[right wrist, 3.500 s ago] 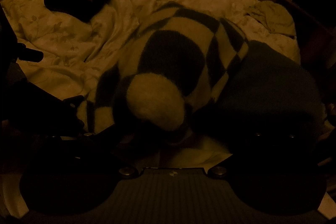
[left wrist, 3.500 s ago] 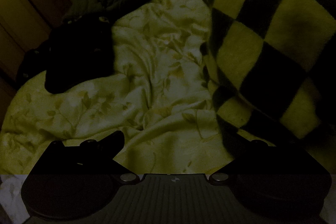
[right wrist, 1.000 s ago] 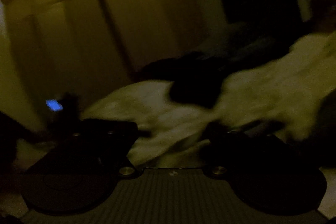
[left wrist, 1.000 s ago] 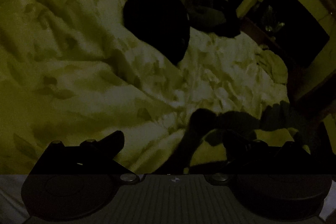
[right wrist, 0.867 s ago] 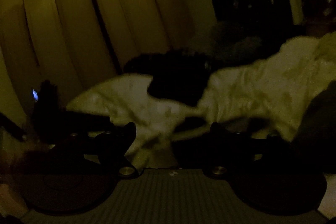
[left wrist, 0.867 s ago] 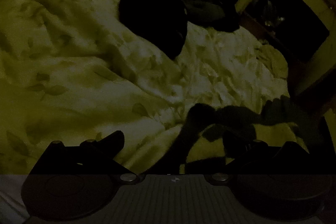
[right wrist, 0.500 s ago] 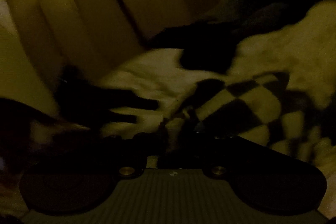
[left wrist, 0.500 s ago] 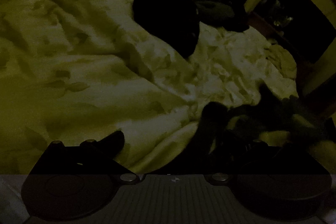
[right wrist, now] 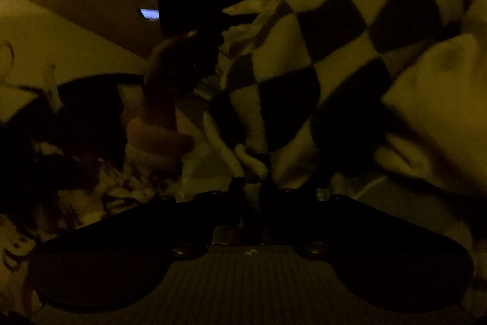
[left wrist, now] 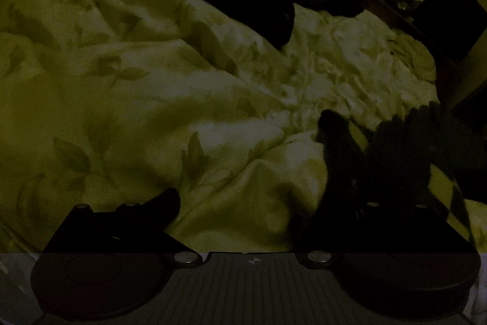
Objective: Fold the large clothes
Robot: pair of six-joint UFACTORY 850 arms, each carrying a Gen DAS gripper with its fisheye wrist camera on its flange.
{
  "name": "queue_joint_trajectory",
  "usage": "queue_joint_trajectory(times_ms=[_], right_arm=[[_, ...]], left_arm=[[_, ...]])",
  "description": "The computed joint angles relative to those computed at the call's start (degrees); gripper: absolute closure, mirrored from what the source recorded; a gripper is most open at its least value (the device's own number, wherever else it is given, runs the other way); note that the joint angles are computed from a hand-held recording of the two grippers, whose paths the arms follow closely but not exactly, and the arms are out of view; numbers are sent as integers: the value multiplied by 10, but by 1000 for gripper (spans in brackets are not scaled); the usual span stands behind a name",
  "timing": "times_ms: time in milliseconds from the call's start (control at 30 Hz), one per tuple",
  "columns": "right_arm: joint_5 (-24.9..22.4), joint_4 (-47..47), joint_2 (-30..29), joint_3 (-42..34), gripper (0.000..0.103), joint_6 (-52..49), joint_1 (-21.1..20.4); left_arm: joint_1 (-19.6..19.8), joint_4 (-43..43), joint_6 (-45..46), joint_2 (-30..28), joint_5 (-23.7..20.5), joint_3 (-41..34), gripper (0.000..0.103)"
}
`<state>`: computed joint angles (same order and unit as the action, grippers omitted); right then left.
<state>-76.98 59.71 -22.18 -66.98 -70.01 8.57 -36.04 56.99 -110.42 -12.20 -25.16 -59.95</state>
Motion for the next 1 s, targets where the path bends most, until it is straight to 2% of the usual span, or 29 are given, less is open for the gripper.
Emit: queue_joint_trajectory(times_ms=[33,100,133,167,200,300,400,567,667,767,833,900,933,1000], right_arm=[[-10,6,1,-7,67,-1,-2],[-43,22,-10,-40,39,-26,-2],[-60,28,-6,-50,32,-39,-4],[-71,36,-7,-65,20,-50,-4],[-72,47,-10,-82,19,-60,-5],[-36,85,-26,-130,18,-43,-1],[51,127,-45,-164,15,-31,17],[294,119,-114,-246,15,-7,88],[385,71,-172,-312,16,10,131],[385,-58,-244,-407,21,115,158],[392,-153,-273,-437,24,201,175],[399,-208,-294,-455,24,220,187],[416,-237,-299,-459,24,228,195],[482,-327,-298,-444,24,271,214]], left_arm=[[-1,5,-6,2,1,2,0],[-3,9,-10,9,6,9,0],[-4,4,-5,11,5,12,0],[-5,-3,2,13,3,13,0],[-6,-9,9,15,2,15,0],[-12,-25,28,27,1,27,0],[-23,-19,26,47,13,47,0],[-46,-54,101,53,-8,52,0],[-49,-104,154,56,-5,58,0],[-52,-154,214,62,10,69,0],[-54,-167,232,61,29,74,0],[-52,-183,260,44,44,67,0],[-51,-187,263,31,43,61,0],[-47,-187,248,14,57,55,0]])
